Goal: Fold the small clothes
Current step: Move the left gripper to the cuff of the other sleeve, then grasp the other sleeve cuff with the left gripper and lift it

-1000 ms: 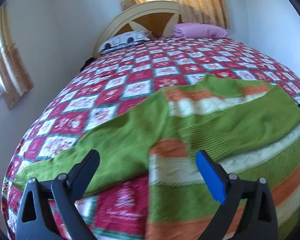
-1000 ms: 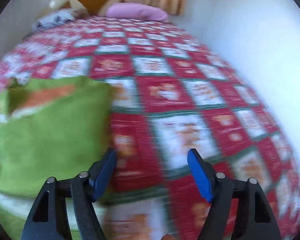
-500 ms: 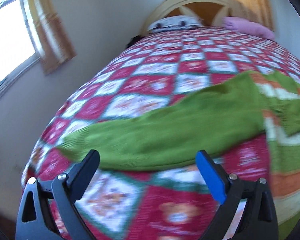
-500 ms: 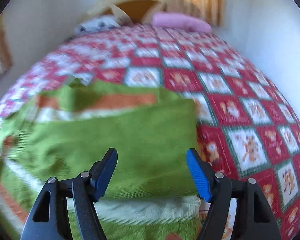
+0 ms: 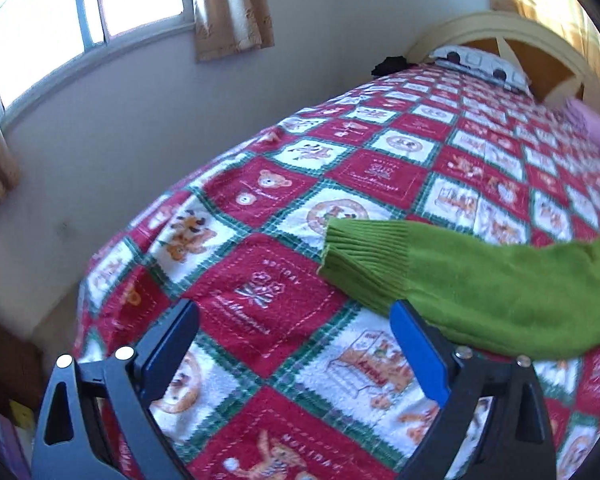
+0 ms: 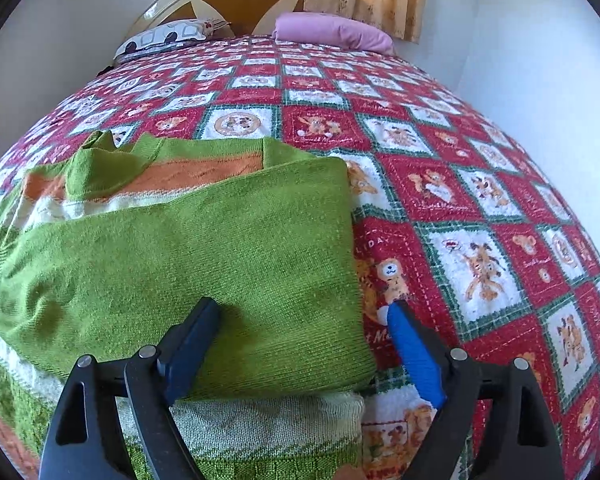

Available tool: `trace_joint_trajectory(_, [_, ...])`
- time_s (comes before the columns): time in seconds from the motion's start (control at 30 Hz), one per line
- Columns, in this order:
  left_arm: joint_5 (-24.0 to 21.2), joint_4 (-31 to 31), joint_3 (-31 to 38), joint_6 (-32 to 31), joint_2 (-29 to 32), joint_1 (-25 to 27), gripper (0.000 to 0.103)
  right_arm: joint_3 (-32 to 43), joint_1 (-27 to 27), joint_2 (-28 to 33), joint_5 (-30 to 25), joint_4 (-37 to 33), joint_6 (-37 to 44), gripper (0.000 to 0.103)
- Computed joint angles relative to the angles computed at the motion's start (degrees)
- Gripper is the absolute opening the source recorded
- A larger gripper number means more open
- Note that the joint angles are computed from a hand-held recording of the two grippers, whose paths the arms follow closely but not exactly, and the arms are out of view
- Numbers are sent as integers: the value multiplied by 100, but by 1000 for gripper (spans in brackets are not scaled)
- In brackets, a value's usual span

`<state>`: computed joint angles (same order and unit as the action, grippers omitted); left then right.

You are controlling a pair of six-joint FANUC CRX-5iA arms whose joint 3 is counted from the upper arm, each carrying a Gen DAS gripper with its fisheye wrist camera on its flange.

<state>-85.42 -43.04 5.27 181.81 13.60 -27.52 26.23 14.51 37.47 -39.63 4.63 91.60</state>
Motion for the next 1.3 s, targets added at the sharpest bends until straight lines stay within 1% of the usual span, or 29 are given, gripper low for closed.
trace_joint_trajectory(0.03, [128,49,-52,76,-37,44,94,-14,6,-3,17,38,-20,86])
trace_joint_trajectory(0.07, [218,76,-87,130,-66,70,90,-48,16,-12,52,89,-51,86])
trace_joint_trajectory(0.1, [447,126,-165,238,-112,131,86,-117,31,-37,117,165,-98,86])
trace_joint_trajectory(0.17, [707,231,-234,330,-144,250,82,-309,74,-103,295,410,-254,86])
trace_joint_trajectory(0.2, [862,285,-275,415,-146,322,82,-416,101,-134,392,571,-360,86])
trace_joint_trajectory(0.27, [999,362,-316,481,-153,419,80,-583,141,-181,541,842,-535,86])
trace_joint_trajectory(0.33, [1219,514,-419,571,-158,592,73,-739,173,-223,676,1093,-708,86])
trace_joint_trajectory(0.37, [1325,582,-461,583,-143,676,61,-745,172,-223,685,1105,-715,86])
trace_joint_trajectory(0.4, [1284,583,-445,568,-115,686,50,-729,168,-219,675,1077,-696,86])
trace_joint_trajectory(0.43, [1140,493,-354,545,-39,650,40,-724,169,-219,668,1065,-693,86])
trace_joint_trajectory(0.47, [1147,395,-339,520,-49,609,8,-702,162,-215,652,1013,-659,86])
trace_joint_trajectory(0.57, [1207,284,-376,566,-215,518,6,-736,170,-227,685,1057,-698,86])
trace_joint_trajectory(0.67, [919,-27,-173,452,-246,273,6,-776,174,-232,724,1146,-750,86])
trace_joint_trajectory(0.83, [850,-218,18,380,-354,113,6,-759,177,-236,702,1087,-726,86])
trace_joint_trajectory(0.9, [925,-236,124,318,-387,75,6,-729,173,-231,675,1032,-689,87])
trace_joint_trajectory(0.97, [901,-285,330,223,-302,21,6,-593,137,-208,565,764,-489,87])
trace_joint_trajectory(1.03, [898,-350,602,23,-213,-70,6,-258,21,-193,279,31,27,87])
trace_joint_trajectory(1.07, [916,-382,699,-47,-182,-104,6,-224,-23,-225,265,-148,126,87])
trace_joint_trajectory(1.1, [903,-461,886,-179,-117,-180,6,-282,-92,-356,385,-401,241,87])
trace_joint_trajectory(1.2, [874,-629,1352,-480,72,-347,6,-608,-190,-706,822,-701,486,87])
trace_joint_trajectory(1.23, [881,-657,1501,-569,142,-376,6,-669,-213,-783,884,-771,556,87])
trace_joint_trajectory(1.3, [891,-737,1837,-741,299,-453,6,-674,-305,-910,818,-1117,863,87])
